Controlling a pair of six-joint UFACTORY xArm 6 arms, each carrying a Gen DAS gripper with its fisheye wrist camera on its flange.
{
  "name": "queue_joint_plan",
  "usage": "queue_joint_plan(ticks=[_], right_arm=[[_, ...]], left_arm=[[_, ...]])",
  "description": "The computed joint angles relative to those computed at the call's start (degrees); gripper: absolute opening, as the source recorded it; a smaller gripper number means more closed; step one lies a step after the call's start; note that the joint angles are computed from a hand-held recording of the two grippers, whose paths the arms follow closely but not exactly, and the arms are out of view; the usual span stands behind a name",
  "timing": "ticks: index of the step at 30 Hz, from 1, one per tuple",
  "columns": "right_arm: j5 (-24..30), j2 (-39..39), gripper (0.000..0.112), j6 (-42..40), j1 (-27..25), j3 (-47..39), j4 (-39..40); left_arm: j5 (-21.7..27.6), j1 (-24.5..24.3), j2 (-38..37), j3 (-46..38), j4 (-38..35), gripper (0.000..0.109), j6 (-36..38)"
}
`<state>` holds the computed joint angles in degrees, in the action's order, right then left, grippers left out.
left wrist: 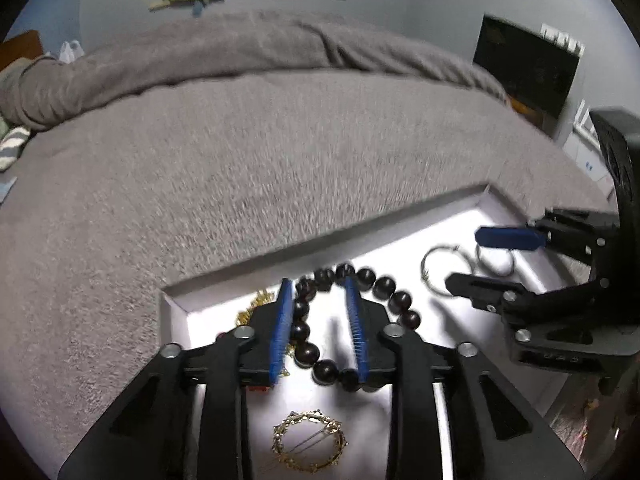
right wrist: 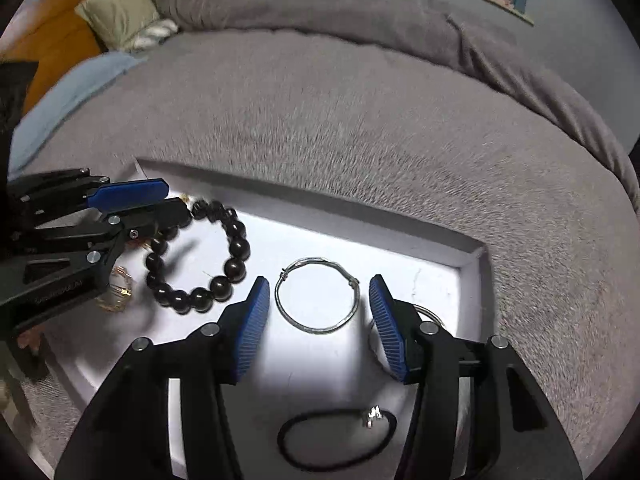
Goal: Organize jewelry
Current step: 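Open the left tool over the tray while the right tool releases the bangle, then withdraw both open tools from the tray back to the jewelry pile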
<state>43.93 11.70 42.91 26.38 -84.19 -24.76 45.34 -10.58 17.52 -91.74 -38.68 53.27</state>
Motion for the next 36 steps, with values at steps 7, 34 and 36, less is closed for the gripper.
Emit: queue_joint_plan(ticks=[7, 34, 36], right_arm=[[-5.2, -13.3, 0.074, 15.0, 2.2, 12.4, -11.5], [9.9, -38.2, 0.098, 56.2, 21.6, 39.1, -35.0], [10.9, -38.3, 0.098, 57.1, 22.3, 40.3, -34.4]], left_arm=[[-2.7, 2.0, -9.7, 9.3, -10.5, 0.049, 9.2], [-9.7, 6.1, -46.3, 50.9, -26.1, 0.097, 24.9], [-9.9, 6.1, -46.7, 52.1, -28.1, 0.097, 27.4]])
